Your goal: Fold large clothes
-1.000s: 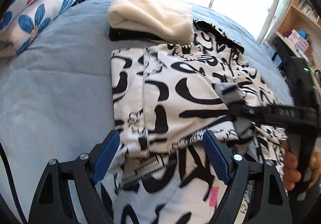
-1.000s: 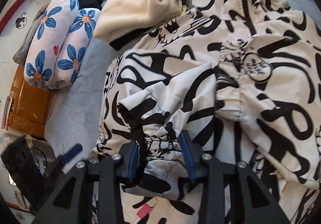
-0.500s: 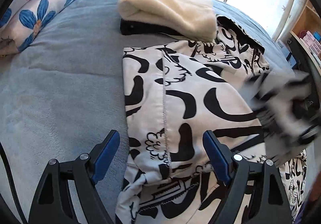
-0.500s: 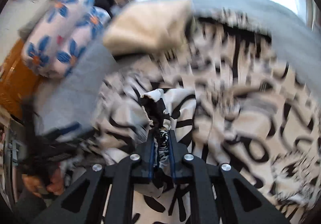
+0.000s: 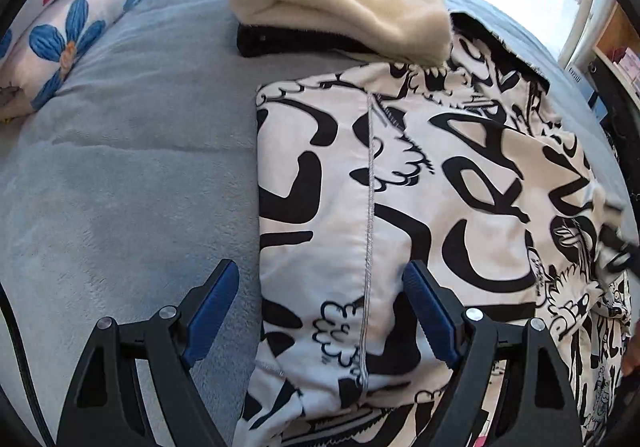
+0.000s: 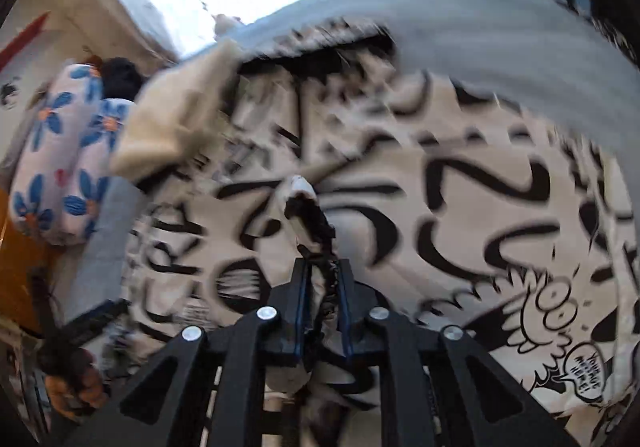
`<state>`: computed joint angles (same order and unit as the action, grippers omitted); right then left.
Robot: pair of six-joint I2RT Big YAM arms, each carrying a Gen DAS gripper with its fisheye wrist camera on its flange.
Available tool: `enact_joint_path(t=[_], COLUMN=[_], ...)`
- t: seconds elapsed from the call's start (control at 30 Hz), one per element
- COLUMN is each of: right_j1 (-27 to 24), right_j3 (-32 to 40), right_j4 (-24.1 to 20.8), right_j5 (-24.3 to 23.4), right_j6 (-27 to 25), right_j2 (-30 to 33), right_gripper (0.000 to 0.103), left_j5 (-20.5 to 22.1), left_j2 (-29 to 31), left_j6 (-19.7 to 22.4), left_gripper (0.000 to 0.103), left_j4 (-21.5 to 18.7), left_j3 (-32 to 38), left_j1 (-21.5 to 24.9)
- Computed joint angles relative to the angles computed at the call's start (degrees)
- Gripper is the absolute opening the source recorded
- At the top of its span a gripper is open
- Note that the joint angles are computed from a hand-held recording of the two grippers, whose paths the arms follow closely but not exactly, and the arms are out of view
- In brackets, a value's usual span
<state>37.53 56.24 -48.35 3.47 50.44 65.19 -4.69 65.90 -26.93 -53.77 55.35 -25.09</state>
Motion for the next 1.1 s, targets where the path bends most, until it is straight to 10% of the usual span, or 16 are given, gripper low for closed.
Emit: enact_joint_path(t=[0.1, 0.2, 0.43, 0.5, 0.53, 0.57, 0.6, 0.63, 0.9, 1.1], right_j1=[-3.51, -5.06, -7.82, -7.69, -7.32, -6.84, -6.64, -6.55, -4.91, -5.80], right_j3=[-3.60, -3.55, 2.05, 1.95, 1.96, 2.78, 3.10, 3.21, 5.53, 7.11], right_j4=[6.06, 8.80, 6.33, 6.02, 6.02, 4.46, 3.89, 4.03, 9.36, 7.22], right_j5=[-6.86, -7.69, -12.20, -12.86, -11.84, -10.00, -9.25, -8.78, -0.02, 0.49], right_j6=[2.73, 1.79, -2.40, -3.42, -4.27, -5.67, -6.78, -7.61, -13.46, -13.86], right_j2=[-2.94, -3.51, 5.53, 6.27, 6.40, 6.96, 7.15, 7.01, 5.67, 13.41], right_gripper=[0.027, 0.059, 0.061, 0.060, 0.042, 0.026, 0.024, 0.017, 0.012, 0.016], left_j5=[1.99, 3.76, 13.32, 14.41, 14.82, 15.27, 16.74, 17.69, 1.68, 0.14], left_j2=[0.81, 2.48, 10.36, 11.59, 12.11, 12.43, 12.61, 13.40, 11.90, 13.80], left_j6=[1.65, 3.47, 5.05, 5.80, 6.35, 7.15, 8.04, 8.47, 10.43, 9.24], left_gripper=[0.083, 0.083, 0.083, 0.083, 0.082, 0.063, 0.021, 0.012, 0.004, 0.006], left_j4=[-0.01, 0.10, 1.11, 1.65, 1.87, 2.45, 3.28, 2.92, 6.41, 8.63], left_j3=[0.87, 2.52, 6.03, 6.54, 6.92, 7.29, 7.62, 8.50, 9.14, 8.03], left_j1=[1.81, 4.74, 13.06, 13.65, 13.80, 13.77, 13.81, 13.95, 7.71, 7.79])
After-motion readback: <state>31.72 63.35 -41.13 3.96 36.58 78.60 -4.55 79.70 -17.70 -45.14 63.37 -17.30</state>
